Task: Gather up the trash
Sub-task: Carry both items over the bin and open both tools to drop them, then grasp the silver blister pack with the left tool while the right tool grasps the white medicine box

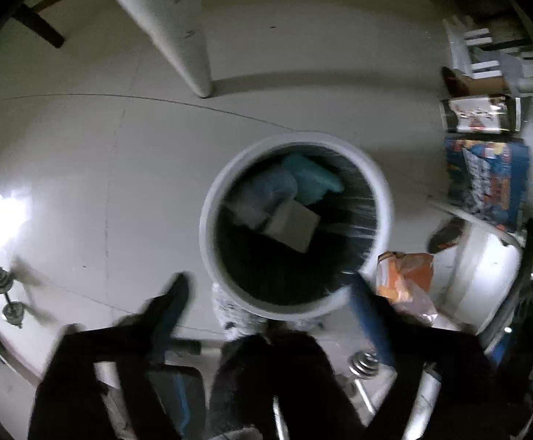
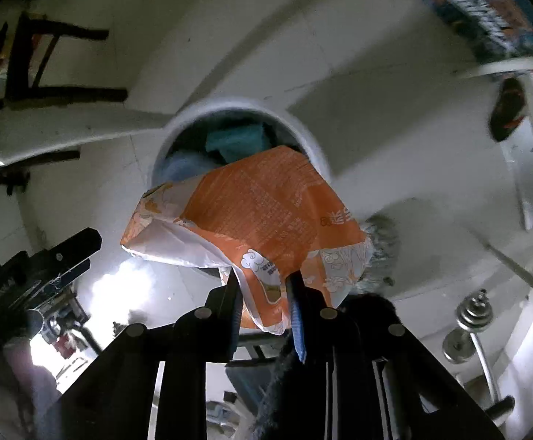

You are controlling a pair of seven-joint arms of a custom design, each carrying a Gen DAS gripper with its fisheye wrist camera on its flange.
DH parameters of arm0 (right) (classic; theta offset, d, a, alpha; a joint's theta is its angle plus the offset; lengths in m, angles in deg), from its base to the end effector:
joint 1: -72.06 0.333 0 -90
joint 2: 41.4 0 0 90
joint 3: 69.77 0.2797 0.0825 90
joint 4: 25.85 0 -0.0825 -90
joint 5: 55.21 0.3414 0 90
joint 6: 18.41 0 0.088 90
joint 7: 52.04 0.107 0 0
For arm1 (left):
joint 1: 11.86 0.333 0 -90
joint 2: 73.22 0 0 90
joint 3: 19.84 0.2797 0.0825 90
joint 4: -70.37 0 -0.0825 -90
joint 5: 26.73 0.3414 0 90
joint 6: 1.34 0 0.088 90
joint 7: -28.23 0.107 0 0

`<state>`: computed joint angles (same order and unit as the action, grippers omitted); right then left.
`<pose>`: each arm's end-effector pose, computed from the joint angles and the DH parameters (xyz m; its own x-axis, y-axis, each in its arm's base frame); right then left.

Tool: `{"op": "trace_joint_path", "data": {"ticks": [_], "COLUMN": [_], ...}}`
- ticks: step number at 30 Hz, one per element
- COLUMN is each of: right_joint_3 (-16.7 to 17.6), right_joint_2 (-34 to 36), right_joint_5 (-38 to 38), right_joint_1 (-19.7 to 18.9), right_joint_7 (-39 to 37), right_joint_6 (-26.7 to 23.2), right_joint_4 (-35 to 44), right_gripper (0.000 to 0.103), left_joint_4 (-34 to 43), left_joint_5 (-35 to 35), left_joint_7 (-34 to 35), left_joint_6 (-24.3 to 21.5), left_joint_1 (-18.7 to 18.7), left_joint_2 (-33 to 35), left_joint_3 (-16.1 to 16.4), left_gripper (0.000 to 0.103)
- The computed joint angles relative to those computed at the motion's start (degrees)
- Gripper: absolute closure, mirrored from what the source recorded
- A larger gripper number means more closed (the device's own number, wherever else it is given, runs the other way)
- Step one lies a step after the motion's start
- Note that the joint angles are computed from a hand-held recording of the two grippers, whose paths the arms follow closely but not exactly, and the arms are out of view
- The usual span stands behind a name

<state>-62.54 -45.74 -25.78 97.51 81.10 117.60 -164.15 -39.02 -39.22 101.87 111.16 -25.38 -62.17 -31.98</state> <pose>0.3817 0.2511 0.3375 -0.5341 -0.8128 -0.2326 -0.8398 0.4784 0.2566 0.4857 -0.2447 0.3759 -0.0445 -0.9834 0.1761 -0.9759 0.0805 0.2028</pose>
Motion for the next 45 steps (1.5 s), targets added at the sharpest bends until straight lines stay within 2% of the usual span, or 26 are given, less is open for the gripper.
{"op": "trace_joint_path", "data": {"ticks": [1, 3, 5, 6, 8, 10, 14, 21, 28, 34, 39, 45], "right_joint_3": [0.0, 0.4, 1.1, 1.0, 1.6, 1.7, 1.7, 1.6, 1.5, 1.7, 2.3, 3.0], "right_joint_2": [1.4, 4.1, 5.6, 6.2, 6.3, 5.7, 3.5, -1.5, -6.4, -9.0, -9.7, -7.6], "right_joint_5": [1.6, 5.2, 6.5, 5.4, 4.0, 1.6, -9.0, -18.7, -20.9, -21.9, -22.5, -22.9], "right_joint_1": [0.2, 0.4, 0.3, -0.1, -0.1, -0.3, 0.0, 0.5, 1.2, 1.8, 2.3, 2.5], "right_joint_7": [-2.0, -6.0, -7.8, -7.4, -7.3, -6.5, -1.5, 5.1, 6.3, 7.0, 7.4, 9.4], "right_joint_6": [1.3, 3.3, 4.5, 3.8, 3.2, 2.0, -3.7, -13.6, -21.9, -30.1, -39.0, -50.2], "right_joint_4": [0.1, 0.4, 0.9, 2.1, 3.0, 3.4, 5.5, 9.2, 12.6, 19.2, 29.2, 44.4], "right_gripper": [0.075, 0.059, 0.031, 0.027, 0.012, 0.005, 0.003, 0.003, 0.003, 0.003, 0.003, 0.003], "left_joint_4": [-1.0, -2.2, -4.5, -6.0, -7.2, -7.5, -7.6, -5.7, -2.4, 3.3, 11.3, 25.3], "left_joint_5": [0.8, 2.4, 4.1, 5.4, 9.7, 11.3, 11.1, 10.9, 9.9, 7.8, 7.5, 7.6], "left_joint_7": [-0.4, -1.1, -1.6, -1.7, -4.2, -5.4, -4.7, -2.8, -1.2, -0.7, 0.5, 1.0], "left_joint_6": [0.6, 0.7, 2.0, 2.9, 3.0, 2.0, -0.3, -4.1, -10.0, -16.5, -23.8, -34.0], "left_joint_1": [-0.1, -0.1, 0.0, 0.2, -0.2, -0.2, 0.2, -0.1, -0.3, 0.1, 0.6, 1.1], "left_joint_2": [-0.6, -1.6, -3.7, -5.4, -7.2, -8.9, -11.8, -16.1, -20.2, -22.3, -23.0, -21.0], "left_joint_3": [0.1, 0.4, 0.6, 0.9, 0.6, 0.2, -0.1, -1.4, -1.9, -1.9, -1.9, -2.0], "left_gripper": [0.001, 0.001, 0.001, 0.001, 0.001, 0.001, 0.001, 0.001, 0.001, 0.001, 0.001, 0.001]}}
